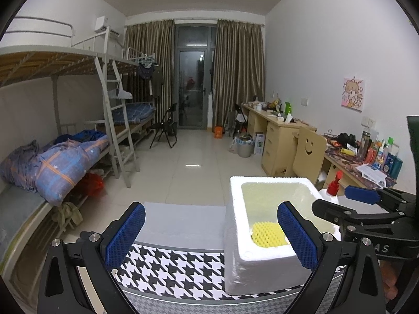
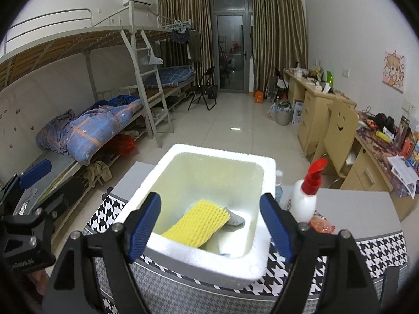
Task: Organize soft objects
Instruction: 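Withdraw both grippers from the box back toward the pink packet and tissue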
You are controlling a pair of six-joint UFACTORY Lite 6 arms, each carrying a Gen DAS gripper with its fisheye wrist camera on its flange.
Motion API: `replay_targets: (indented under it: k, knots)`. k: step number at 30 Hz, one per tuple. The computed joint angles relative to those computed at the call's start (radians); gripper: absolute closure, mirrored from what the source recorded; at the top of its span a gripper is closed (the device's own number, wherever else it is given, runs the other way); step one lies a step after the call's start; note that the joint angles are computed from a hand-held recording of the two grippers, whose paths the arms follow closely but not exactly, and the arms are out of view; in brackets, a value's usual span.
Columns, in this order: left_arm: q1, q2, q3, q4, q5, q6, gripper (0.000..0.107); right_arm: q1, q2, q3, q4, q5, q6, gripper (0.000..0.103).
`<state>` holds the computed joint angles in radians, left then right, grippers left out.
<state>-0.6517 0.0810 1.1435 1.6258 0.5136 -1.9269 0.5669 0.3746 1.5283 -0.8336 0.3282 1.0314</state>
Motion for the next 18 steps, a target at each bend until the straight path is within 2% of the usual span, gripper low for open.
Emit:
replay_targets:
  k: [10,18]
  knots:
    - [-0.069,-0.077,-0.05,-0.024,0.047,0.022,0.006,0.048,-0.216,-0.212,-0.25,0.009,0.252,0.013]
    - [-0.16,-0.138,-0.083,-0.057,0.108,0.054,0.005,0.076,-0.35,-0.351,-0.357,0.03,0.368,0.012]
